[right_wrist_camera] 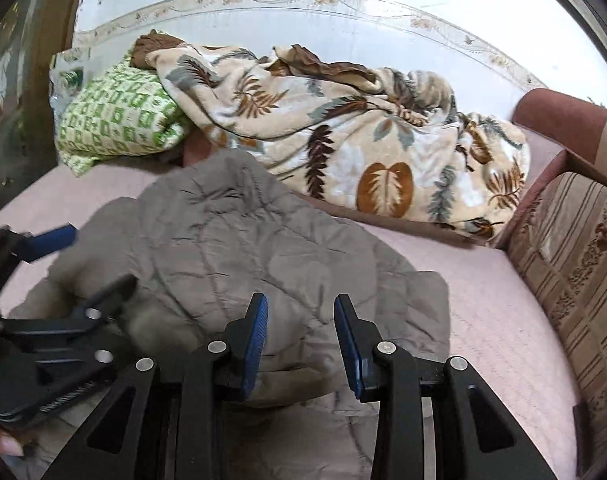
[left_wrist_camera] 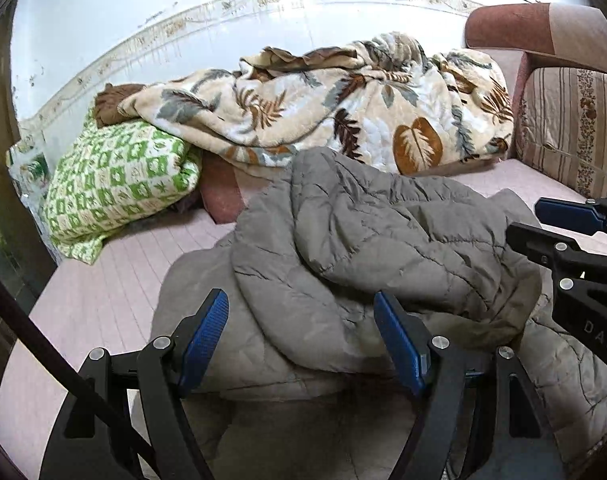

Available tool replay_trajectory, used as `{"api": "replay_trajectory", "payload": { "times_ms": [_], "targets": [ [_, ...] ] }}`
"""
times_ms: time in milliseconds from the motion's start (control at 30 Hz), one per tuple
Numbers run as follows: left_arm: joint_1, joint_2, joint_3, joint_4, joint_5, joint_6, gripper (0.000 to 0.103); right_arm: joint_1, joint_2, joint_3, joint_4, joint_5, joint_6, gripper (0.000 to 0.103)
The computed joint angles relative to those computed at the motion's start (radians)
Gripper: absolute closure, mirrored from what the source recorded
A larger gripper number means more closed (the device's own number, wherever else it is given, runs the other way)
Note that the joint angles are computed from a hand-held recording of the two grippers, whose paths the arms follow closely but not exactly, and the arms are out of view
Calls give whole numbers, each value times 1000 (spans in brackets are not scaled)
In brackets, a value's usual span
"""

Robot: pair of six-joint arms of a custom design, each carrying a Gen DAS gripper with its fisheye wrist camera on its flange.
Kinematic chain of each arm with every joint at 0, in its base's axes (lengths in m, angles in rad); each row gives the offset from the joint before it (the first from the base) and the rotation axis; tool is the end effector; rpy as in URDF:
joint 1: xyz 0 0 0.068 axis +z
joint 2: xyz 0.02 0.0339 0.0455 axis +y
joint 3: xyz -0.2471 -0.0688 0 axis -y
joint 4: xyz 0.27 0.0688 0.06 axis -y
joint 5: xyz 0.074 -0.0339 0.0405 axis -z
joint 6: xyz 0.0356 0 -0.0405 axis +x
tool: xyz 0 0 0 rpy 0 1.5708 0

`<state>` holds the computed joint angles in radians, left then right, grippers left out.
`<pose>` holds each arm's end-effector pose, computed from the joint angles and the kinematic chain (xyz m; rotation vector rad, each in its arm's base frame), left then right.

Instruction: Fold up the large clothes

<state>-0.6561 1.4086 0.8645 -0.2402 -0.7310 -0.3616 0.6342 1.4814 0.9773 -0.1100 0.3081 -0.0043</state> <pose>0.2628 -0.1723 0.1979 -0.0218 2.1371 0.2788 0.2896 0.1996 0.2195 -0.5093 2.0911 0.0278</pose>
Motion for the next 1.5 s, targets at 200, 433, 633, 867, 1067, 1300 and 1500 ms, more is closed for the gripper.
{"api": "replay_trajectory", "payload": {
  "times_ms": [200,433,633,867,1067,1300,1500],
  "targets": [
    [24,-23,-20,30,11,-8,29,28,1,-21,46,82,-47,66],
    [28,-10,-15,28,6,-11,29,69,9,-38,90,166,-111,66],
    [49,-28,-20,16,48,-23,29,91,11,-40,91,193,-142,66],
    [83,-86,-29,-46,14,-131,29,10,-79,-57,49,-91,27,66],
    [125,-157,-43,-125,-101,-235,29,-57,-35,-46,89,-229,122,56],
    [208,-254,-64,-206,-121,-302,29,-102,136,36,25,-322,174,56],
    [306,-293,-85,-234,-1,-337,29,-119,187,46,25,-361,200,56]
  ]
}}
